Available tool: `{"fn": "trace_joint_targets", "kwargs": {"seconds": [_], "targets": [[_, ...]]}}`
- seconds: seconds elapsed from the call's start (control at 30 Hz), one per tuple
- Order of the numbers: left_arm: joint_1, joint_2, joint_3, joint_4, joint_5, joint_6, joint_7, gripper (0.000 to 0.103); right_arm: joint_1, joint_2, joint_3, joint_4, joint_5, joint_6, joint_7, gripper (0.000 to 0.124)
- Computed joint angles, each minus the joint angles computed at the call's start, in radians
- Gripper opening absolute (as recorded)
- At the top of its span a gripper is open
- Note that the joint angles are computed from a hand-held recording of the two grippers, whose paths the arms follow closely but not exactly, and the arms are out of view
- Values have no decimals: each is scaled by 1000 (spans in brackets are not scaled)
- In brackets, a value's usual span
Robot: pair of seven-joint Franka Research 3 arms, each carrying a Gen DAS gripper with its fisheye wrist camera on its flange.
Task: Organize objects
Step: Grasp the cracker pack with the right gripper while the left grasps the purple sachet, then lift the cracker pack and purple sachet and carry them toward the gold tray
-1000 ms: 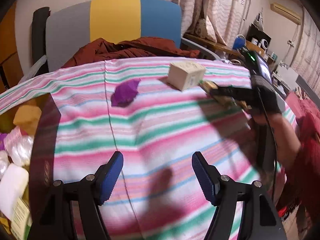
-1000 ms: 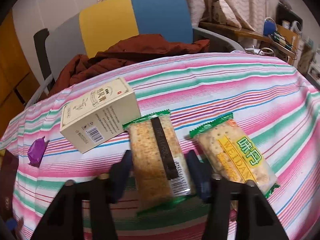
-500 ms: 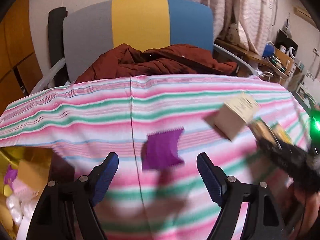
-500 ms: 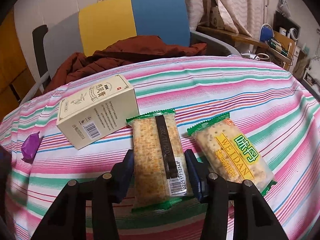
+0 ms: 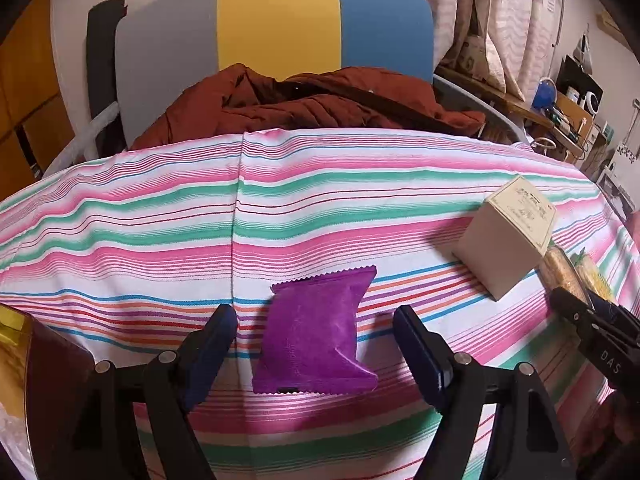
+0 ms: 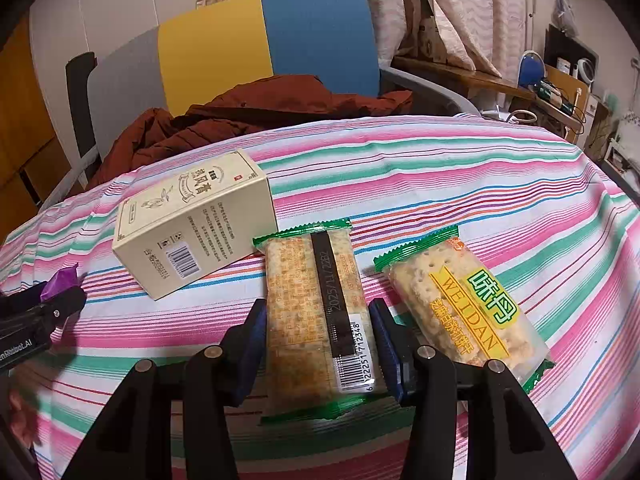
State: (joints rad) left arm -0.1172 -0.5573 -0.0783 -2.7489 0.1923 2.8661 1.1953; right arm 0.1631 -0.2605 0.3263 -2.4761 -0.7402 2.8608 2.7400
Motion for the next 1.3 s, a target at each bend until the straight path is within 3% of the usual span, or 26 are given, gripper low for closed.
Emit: {"fn": "trace_joint_targets", "kwargs": {"seconds": [0.33,0.4,0.43,0.47,0.53,0.73,1.0,1.13,1.3], "targets": [[-31,11,31,-2,-32,19,40,87,-4,-2,2,-2,1,2,-2,51],[-5,4,7,-11,-21,36,21,78,-3,-3,2,-2,0,0,-2,51],[16,-3,-11,-19,-9,50,1,65,-4,-3,3,0,-1,-1,-1,51],[5,-8,6,-26,10,61,-16,44,-3,-3,3,0,-1,-1,-1,51],[-51,-2,60,-31,-42,80,48,45,-3,-3,2,-1,-2,-1,0,51],[-6,-18,3,-49,-10,115,35,45,0,-2,3,5,-12,-14,5,51],[111,-135,-197,-126,180,257,-11,45,6,0,3,10,-41,-29,27,51],[67,-162,-189,-144,225,267,8,45,9,4,7,20,-71,-53,53,48],[-18,-177,-125,-156,214,233,30,45,21,-4,-4,17,-92,-67,81,47]]}}
